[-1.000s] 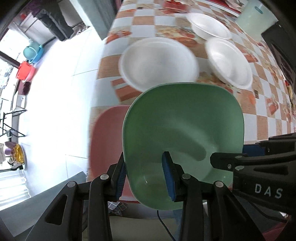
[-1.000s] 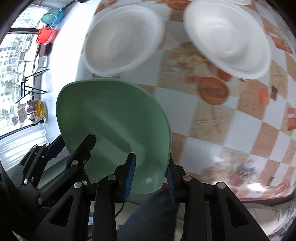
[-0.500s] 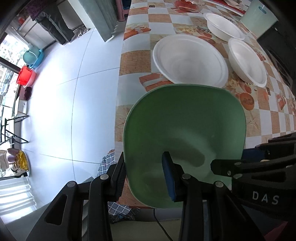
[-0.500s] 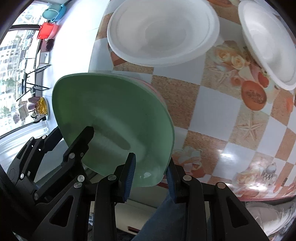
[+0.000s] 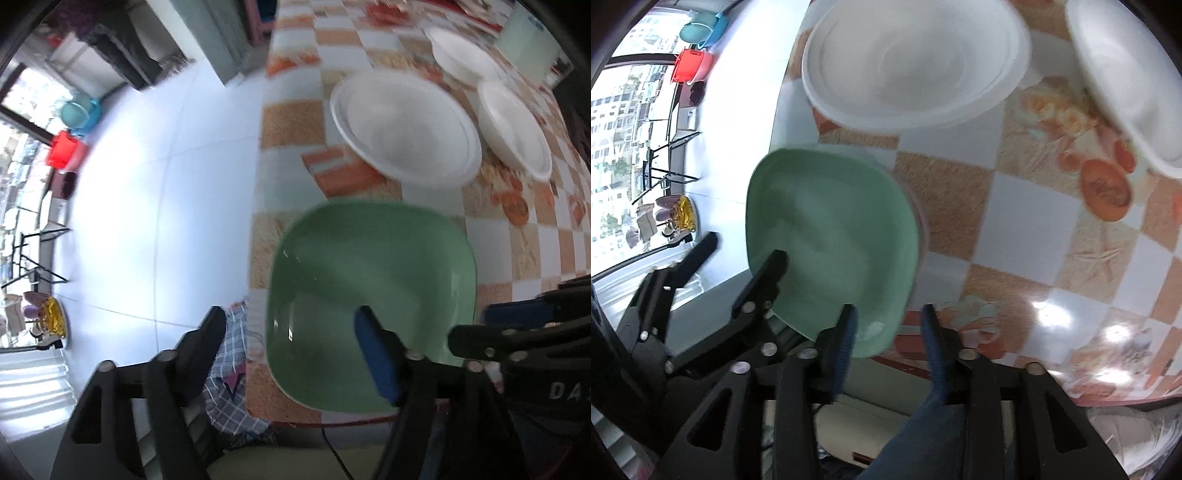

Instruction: Organize plates and bowls

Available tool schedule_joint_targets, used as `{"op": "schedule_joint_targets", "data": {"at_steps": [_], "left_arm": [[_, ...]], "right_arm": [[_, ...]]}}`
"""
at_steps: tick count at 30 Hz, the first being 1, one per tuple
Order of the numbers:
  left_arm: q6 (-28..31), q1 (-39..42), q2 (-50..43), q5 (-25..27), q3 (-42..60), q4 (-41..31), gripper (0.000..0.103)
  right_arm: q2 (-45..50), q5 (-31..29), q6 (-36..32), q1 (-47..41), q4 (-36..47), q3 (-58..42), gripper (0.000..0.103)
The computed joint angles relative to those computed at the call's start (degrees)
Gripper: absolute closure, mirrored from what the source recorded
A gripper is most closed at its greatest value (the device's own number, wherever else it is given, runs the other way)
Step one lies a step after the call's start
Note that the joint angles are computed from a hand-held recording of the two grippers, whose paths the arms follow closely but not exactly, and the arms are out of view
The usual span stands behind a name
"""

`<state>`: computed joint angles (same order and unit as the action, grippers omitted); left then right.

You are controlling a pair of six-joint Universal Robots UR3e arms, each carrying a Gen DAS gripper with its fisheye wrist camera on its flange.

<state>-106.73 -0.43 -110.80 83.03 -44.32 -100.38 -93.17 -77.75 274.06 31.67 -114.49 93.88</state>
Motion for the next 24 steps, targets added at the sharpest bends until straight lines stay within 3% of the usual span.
{"op": "schedule_joint_targets", "data": {"at_steps": [3, 5, 9, 13, 17, 21, 23, 24], "left_arm": [[-1.85, 1.27, -2.53, -3.80, 8.30, -7.57, 0.013], [-3.38, 1.12, -5.09, -4.81, 15.26, -13.92, 0.000], [-6.19, -0.86, -7.45, -5.55, 22.97, -22.80, 0.000], [-6.75, -3.99, -8.30, -7.39, 28.48, -30.64, 0.000], [-6.25, -9.08, -7.01, -7.64, 28.12, -31.88, 0.000], [-8.43, -15.87, -9.97, -7.03, 34.05, -31.83, 0.000], [-9.95, -18.86, -10.02, -5.60, 32.46, -27.91, 0.000], [-10.99, -21.29, -8.60, -3.89, 28.06, -22.59, 0.000]], "right_arm": [[-4.71, -2.60, 1.51, 1.17, 1.80, 2.35, 0.018], [-7.68, -3.72, 3.84, 2.67, 3.81, 3.70, 0.018], [-11.79, -6.64, 10.05, 6.79, 9.07, 4.46, 0.018], [-17.57, -10.20, 22.22, 12.66, 13.47, 7.27, 0.018], [-22.31, -13.47, 32.69, 17.45, 18.07, 8.91, 0.018], [-27.42, -15.04, 36.43, 18.48, 24.66, 9.60, 0.018], [-30.59, -15.34, 36.93, 17.85, 27.42, 10.75, 0.018], [-32.58, -15.37, 36.55, 16.88, 28.93, 11.52, 0.018]]}}
